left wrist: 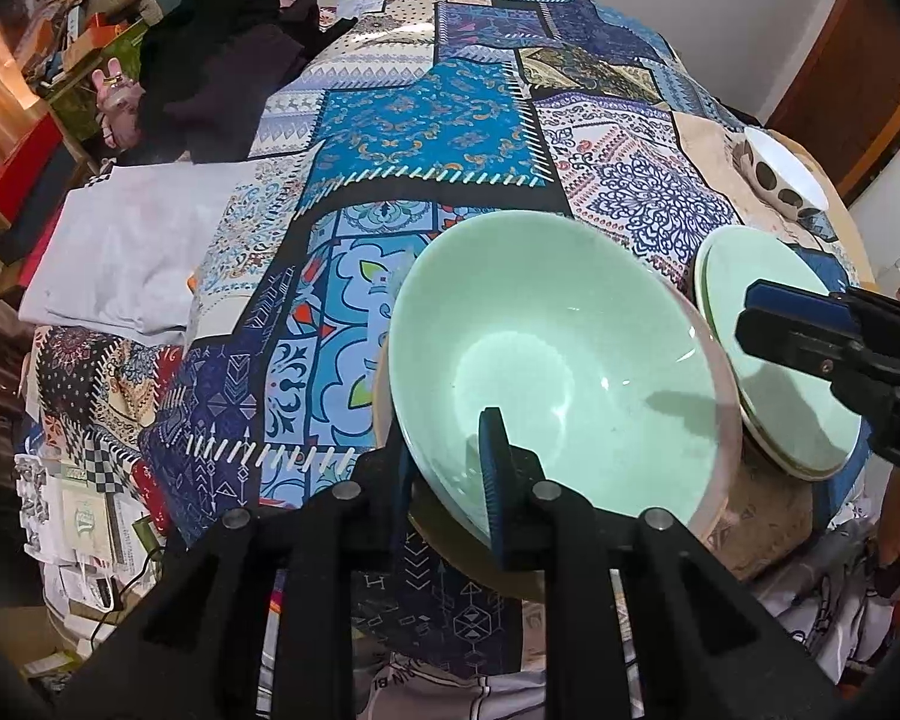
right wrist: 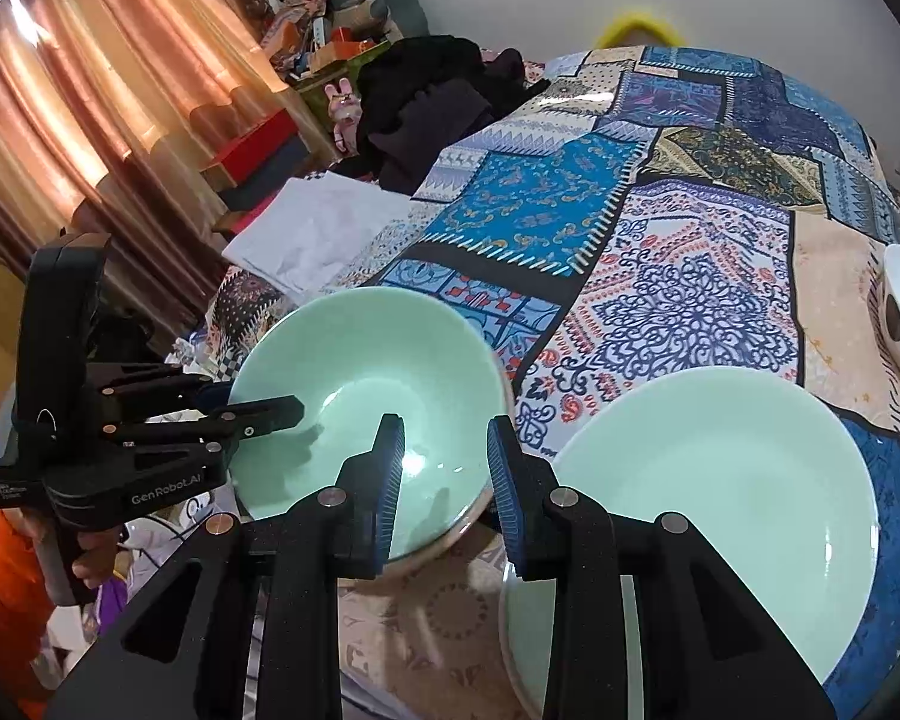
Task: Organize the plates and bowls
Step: 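Lower the mint green bowl into the pink bowl and open both tools, then move both tools to the white bowl and grasp its rim from both sides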
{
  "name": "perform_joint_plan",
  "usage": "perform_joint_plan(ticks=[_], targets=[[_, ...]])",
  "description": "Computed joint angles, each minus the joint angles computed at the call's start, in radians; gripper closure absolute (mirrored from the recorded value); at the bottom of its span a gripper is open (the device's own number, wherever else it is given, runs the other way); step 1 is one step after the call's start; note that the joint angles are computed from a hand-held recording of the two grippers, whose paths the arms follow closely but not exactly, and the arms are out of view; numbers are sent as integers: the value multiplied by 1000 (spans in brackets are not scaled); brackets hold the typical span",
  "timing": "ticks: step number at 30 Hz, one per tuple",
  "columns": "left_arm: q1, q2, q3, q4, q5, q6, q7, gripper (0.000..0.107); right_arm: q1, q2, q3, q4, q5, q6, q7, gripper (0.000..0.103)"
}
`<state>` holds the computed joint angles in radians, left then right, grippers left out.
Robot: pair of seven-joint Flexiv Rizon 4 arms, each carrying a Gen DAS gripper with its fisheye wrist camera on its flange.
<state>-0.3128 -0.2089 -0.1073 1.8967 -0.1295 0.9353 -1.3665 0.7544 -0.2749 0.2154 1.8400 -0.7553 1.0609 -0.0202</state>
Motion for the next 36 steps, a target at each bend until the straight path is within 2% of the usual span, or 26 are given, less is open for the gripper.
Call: perform_joint_plan(ticks=[2,9,14,17,20,29,31,36], targets=[[-5,7,4,-2,20,13,-12,75,-3,15,-5,16,-12,3,16,75],[-21,7,8,-44,80,15,-61,65,-36,79,1,79,-61,-3,85,75],[-30,11,-5,-66,83,37,-46,61,-79,146,17,140,-100,-21,145,75],[-46,4,-13,-96,100,54,-47,54,-107,188,32,174,-123,-38,183,75],[-63,-13,-23,-133,108,69,-42,53,-138,235,50,209,-136,-66,214,75],[-148,-146,-47,-324,126,84,-60,38,-237,398,113,310,-100,-187,244,70],[-168,-183,-46,-375,127,71,-64,35,-257,428,124,328,-82,-206,241,70],[-225,-306,-41,-555,126,-21,-84,33,-309,508,144,377,-33,-259,228,65]])
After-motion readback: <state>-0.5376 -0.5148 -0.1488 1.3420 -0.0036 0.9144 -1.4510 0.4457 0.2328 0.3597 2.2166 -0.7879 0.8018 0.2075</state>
